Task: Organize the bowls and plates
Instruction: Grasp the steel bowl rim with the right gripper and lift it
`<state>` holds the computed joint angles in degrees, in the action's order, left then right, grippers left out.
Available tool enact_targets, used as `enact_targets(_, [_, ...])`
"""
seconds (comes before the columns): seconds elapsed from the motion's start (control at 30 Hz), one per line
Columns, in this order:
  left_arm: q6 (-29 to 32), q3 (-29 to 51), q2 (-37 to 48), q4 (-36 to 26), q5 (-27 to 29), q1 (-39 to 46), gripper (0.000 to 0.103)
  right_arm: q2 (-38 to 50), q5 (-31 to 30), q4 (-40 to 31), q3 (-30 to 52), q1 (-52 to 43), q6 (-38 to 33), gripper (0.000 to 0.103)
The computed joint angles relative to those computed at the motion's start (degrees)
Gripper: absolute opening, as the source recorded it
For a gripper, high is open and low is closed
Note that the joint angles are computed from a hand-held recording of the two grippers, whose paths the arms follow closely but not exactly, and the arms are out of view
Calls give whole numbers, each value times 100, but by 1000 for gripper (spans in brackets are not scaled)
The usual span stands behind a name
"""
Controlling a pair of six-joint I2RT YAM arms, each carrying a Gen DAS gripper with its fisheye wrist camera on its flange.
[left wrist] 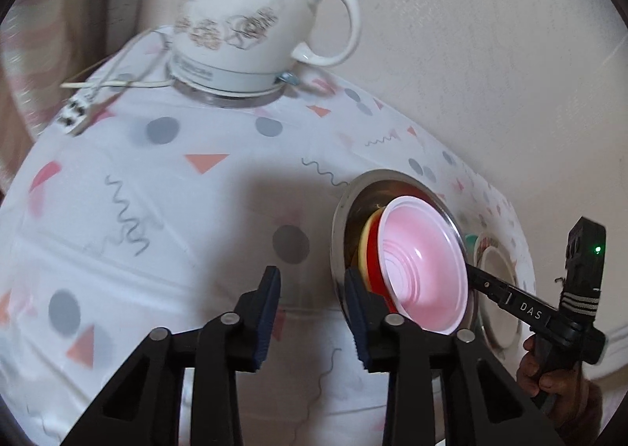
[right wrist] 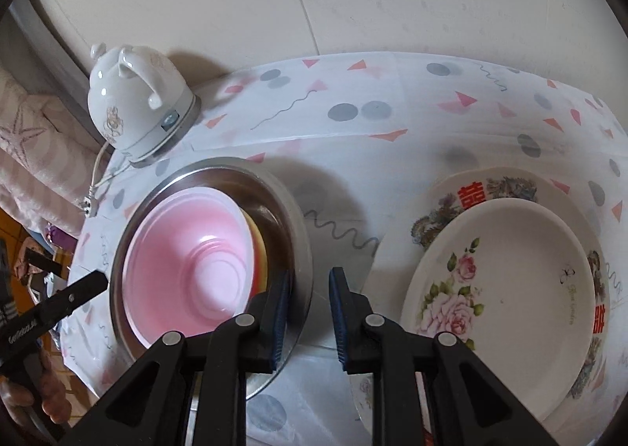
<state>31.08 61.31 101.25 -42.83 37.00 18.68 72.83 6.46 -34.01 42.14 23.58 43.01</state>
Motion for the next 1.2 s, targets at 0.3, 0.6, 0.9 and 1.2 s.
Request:
enact_targets(0.3, [232,221,460,-58,-65,-391,28,387,78,38,161,139,-65,14])
enact_targets(0.6, [640,345,602,-388,166,-285,14,446,156,-63,343,287,-114,13])
enact_targets(0.9, [894,242,96,-532,338,-124,14,113,224,-45,284,444,129,13])
enact_targets(1.2, [491,-107,-990,-626,625,-667,14,-1331,514,-1028,200,434,159,12])
